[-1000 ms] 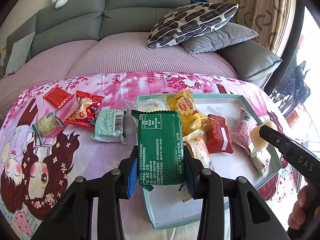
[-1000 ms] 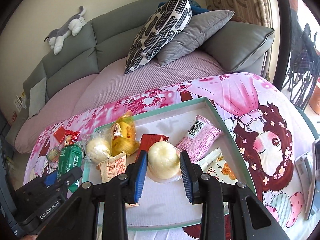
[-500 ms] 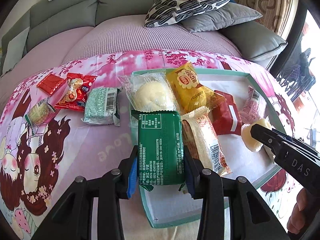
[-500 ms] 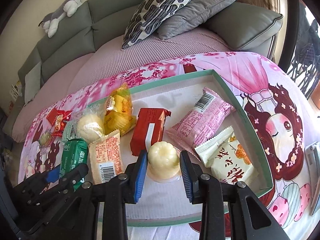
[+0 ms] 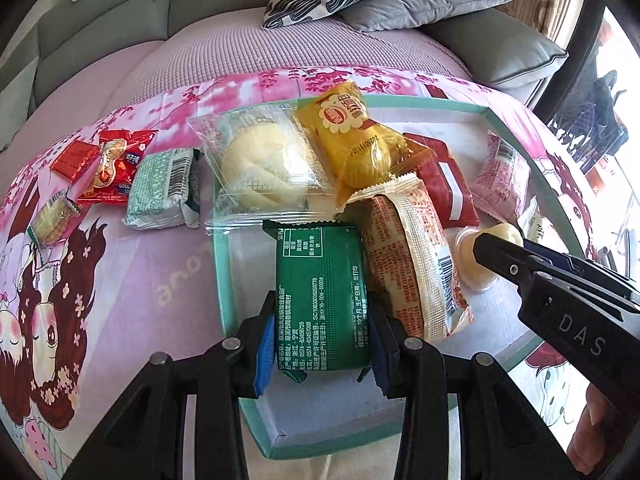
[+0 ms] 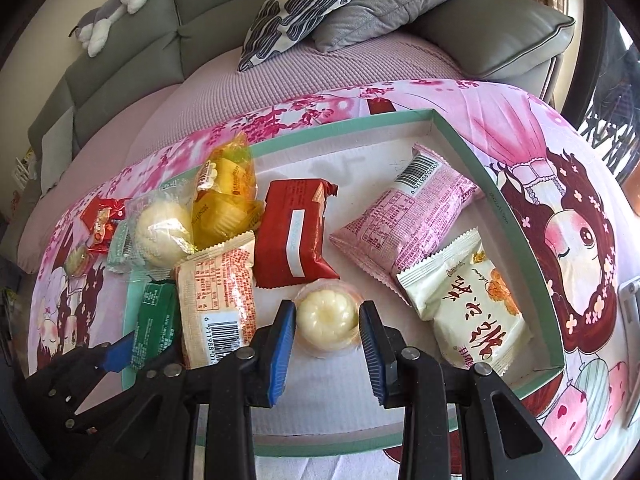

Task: Organize snacks
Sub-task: 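Carry the cream cake and the green packet over the teal tray, then lower both held snacks into the tray and open both tools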

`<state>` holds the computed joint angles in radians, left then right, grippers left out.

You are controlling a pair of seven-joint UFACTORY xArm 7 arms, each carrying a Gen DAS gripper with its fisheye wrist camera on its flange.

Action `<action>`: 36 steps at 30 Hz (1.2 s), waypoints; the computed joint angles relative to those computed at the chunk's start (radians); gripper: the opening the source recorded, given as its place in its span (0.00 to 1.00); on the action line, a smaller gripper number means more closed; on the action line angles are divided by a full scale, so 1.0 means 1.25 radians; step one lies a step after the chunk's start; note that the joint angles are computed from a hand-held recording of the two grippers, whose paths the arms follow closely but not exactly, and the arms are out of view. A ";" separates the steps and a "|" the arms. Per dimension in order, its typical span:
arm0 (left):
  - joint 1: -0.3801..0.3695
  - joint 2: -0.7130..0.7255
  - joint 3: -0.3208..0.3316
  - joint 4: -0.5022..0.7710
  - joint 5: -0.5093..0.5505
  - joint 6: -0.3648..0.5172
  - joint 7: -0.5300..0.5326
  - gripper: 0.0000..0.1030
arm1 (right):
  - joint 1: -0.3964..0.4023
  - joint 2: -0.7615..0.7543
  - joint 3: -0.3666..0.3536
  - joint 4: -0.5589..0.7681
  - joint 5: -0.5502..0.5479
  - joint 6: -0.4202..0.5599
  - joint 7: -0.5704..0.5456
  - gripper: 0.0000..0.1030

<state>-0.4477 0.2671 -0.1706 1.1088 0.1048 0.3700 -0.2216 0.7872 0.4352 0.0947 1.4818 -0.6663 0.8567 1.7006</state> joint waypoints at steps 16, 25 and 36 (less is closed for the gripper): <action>-0.004 -0.012 0.009 -0.003 0.023 0.009 -0.030 0.54 | 0.012 -0.009 0.002 0.018 0.000 0.060 -0.004 0.36; 0.018 -0.055 0.004 -0.024 0.001 -0.014 -0.021 0.57 | 0.024 -0.046 0.013 -0.002 -0.062 0.099 0.052 0.36; 0.030 -0.077 0.003 -0.040 -0.004 -0.040 -0.026 0.58 | 0.010 -0.043 0.029 -0.002 -0.060 0.106 0.055 0.36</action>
